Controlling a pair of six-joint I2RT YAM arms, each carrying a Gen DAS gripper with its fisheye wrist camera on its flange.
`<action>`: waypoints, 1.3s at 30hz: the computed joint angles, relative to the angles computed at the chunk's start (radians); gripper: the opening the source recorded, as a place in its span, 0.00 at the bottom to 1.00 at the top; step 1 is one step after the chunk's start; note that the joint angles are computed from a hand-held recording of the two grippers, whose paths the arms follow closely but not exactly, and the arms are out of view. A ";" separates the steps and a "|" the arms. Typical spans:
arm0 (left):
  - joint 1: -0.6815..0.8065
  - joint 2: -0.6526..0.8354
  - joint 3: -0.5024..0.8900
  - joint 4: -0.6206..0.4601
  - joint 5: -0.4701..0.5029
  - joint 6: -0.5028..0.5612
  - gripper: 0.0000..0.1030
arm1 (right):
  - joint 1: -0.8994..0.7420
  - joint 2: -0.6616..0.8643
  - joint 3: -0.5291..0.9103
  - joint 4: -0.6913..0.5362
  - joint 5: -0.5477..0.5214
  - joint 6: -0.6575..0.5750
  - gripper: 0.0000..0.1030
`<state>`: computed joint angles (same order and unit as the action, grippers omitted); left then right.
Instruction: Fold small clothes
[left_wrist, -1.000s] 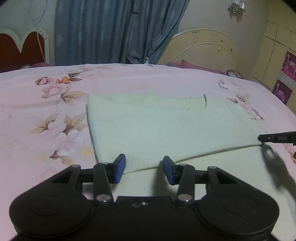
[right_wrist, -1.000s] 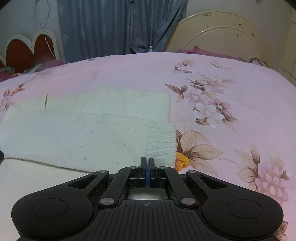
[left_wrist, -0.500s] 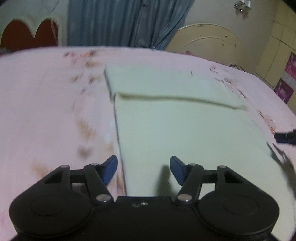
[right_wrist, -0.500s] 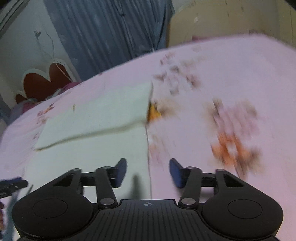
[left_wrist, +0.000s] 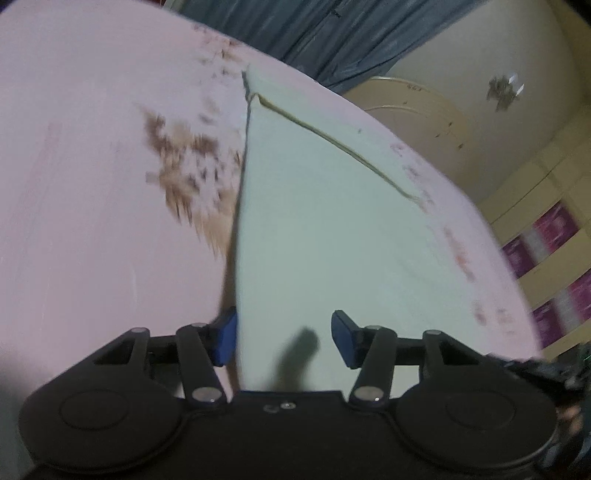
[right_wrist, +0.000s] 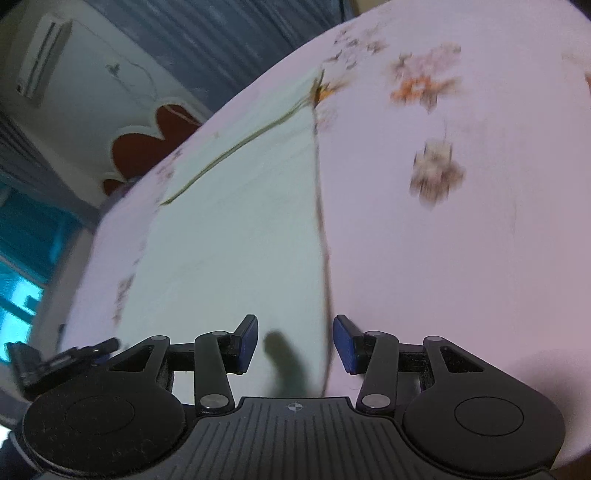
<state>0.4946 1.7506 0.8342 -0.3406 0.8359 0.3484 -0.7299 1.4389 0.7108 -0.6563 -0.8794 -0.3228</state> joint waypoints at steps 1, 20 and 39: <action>0.012 0.005 0.000 -0.020 0.020 0.006 0.48 | -0.014 -0.008 -0.010 -0.027 -0.012 -0.026 0.44; 0.099 0.057 -0.126 0.177 0.115 -0.100 0.03 | -0.097 0.004 -0.025 -0.080 -0.108 -0.140 0.03; -0.197 0.224 0.379 0.498 0.014 -0.731 0.03 | 0.249 0.220 0.481 0.448 0.001 0.580 0.03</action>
<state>0.2976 1.9743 1.2130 0.1570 0.8502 -0.3824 -0.4812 1.6593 1.1915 -0.2079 -0.8785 0.2569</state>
